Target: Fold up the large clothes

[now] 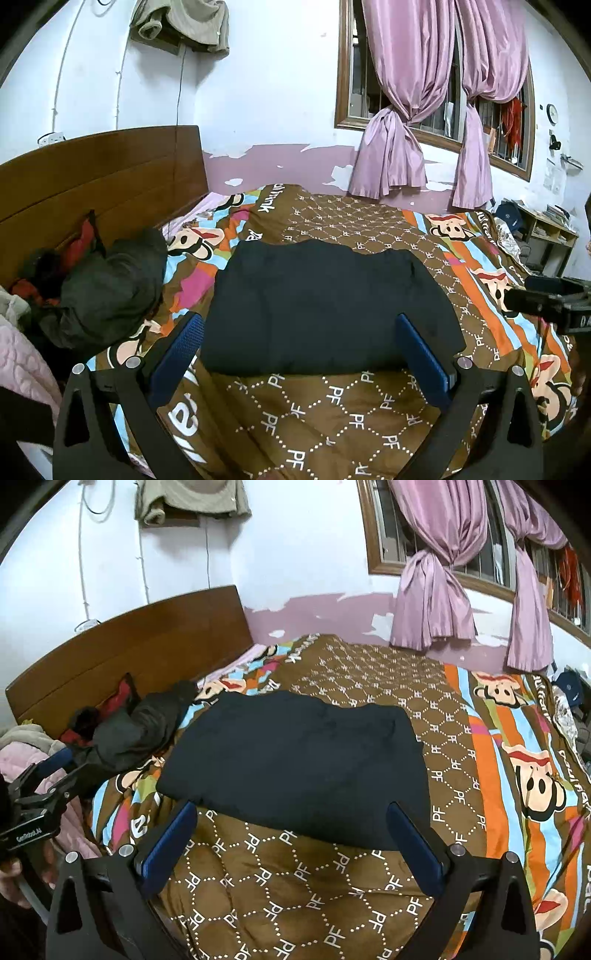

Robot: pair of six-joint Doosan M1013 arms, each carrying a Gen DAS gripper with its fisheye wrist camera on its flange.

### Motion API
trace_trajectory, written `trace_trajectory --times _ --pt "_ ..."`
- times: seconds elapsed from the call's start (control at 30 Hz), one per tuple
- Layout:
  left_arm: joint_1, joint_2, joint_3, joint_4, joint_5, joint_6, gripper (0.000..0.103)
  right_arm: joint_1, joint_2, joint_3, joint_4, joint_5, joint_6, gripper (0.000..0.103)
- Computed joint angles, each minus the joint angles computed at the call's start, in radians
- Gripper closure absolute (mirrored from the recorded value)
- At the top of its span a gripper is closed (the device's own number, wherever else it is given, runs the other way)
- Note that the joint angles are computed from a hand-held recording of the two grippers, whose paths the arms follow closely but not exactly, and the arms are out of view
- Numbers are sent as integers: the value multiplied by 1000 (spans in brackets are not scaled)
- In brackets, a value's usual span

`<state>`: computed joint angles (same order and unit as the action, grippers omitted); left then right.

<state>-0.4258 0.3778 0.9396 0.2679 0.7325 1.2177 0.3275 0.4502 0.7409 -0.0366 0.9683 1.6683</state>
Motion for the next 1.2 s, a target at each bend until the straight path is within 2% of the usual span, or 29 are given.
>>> trace_trajectory --times 0.17,0.4,0.57,0.67,0.87,1.07,1.2 --pt "-2 -37 68 32 -32 -33 2 18 -74 154 -69 -176 18 0" --pt "-8 -78 154 95 -80 -71 2 34 -141 320 -152 -357 138 0" --pt "-11 -98 205 134 -110 -101 2 56 -167 405 -273 -440 258 0" --pt "-13 -106 236 167 -133 -120 2 68 -178 446 -388 -490 391 0" --pt "-11 -127 310 226 -204 -180 2 80 -184 493 -537 -527 568 0" --pt "-15 -136 369 404 -250 -336 2 88 -182 517 -594 -525 612 0" --pt "-12 -140 394 414 -288 -355 2 91 -185 536 -627 -527 630 0"
